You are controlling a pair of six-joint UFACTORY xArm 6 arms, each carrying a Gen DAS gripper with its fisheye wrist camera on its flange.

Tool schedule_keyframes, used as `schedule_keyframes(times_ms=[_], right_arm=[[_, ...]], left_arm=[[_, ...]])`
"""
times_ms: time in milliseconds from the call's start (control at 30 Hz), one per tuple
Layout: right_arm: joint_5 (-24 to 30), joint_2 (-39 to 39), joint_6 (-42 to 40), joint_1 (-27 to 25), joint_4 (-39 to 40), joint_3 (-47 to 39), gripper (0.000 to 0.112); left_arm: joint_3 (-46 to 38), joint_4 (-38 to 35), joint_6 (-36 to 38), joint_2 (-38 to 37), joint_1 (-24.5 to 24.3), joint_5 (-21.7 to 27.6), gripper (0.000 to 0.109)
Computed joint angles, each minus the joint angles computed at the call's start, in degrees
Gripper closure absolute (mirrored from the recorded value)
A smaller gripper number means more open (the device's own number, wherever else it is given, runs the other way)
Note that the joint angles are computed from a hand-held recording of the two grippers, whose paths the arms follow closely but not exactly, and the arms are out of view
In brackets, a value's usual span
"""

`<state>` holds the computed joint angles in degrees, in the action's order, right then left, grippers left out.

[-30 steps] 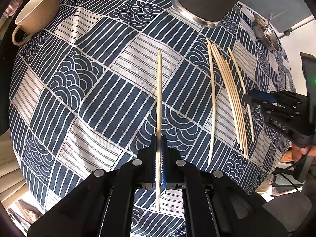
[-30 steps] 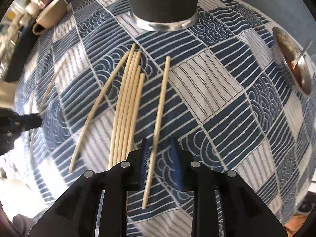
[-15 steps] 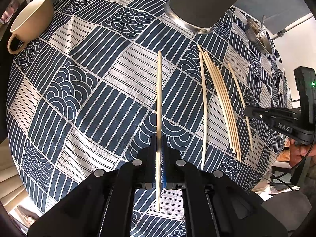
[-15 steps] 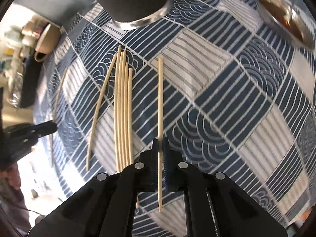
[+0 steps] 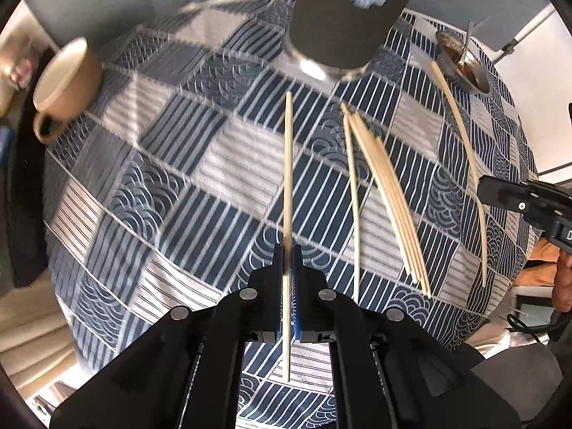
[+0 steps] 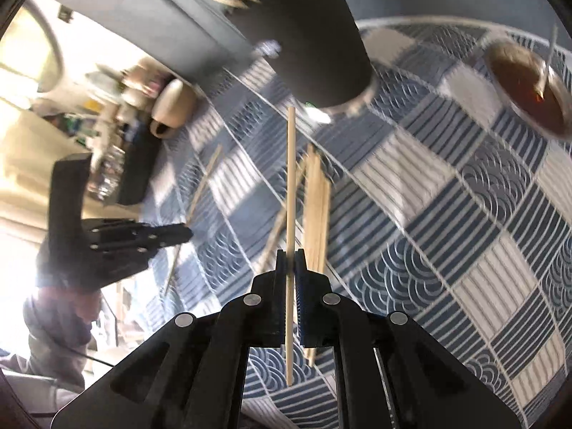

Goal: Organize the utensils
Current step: 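Carry both held sticks upright over the black holder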

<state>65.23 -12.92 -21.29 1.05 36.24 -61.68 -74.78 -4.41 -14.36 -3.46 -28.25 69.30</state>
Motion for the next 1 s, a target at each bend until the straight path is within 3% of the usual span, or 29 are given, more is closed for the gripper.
schedule_keyframes(times_ms=[300,667,867,933,1000], right_arm=[[-0.5,1.2,-4.2,-2.6,7.9,-6.0,0.108],[-4.7,8.9,-2.3,-2.1,7.4,-17.4,0.107],[-5.5,14.2,-0.2,-2.2,7.3,-24.3,0.107],[-5.9,16.3,0.2,-2.3,7.8,-26.8,0.107],[-6.5,18.1,0.5,-2.5,8.6,-29.0,0.107]], left_arm=[[-14.8,4.7,-0.9,6.4,-1.6,1.9,0.104],[-34.5,5.6,1.0,17.6,-1.8,5.2,0.104],[-50.7,4.3,2.4,27.4,-0.8,8.6,0.104],[-54.3,4.3,3.3,30.2,-0.4,6.8,0.104],[-61.4,4.4,2.9,34.5,0.0,7.9,0.104]])
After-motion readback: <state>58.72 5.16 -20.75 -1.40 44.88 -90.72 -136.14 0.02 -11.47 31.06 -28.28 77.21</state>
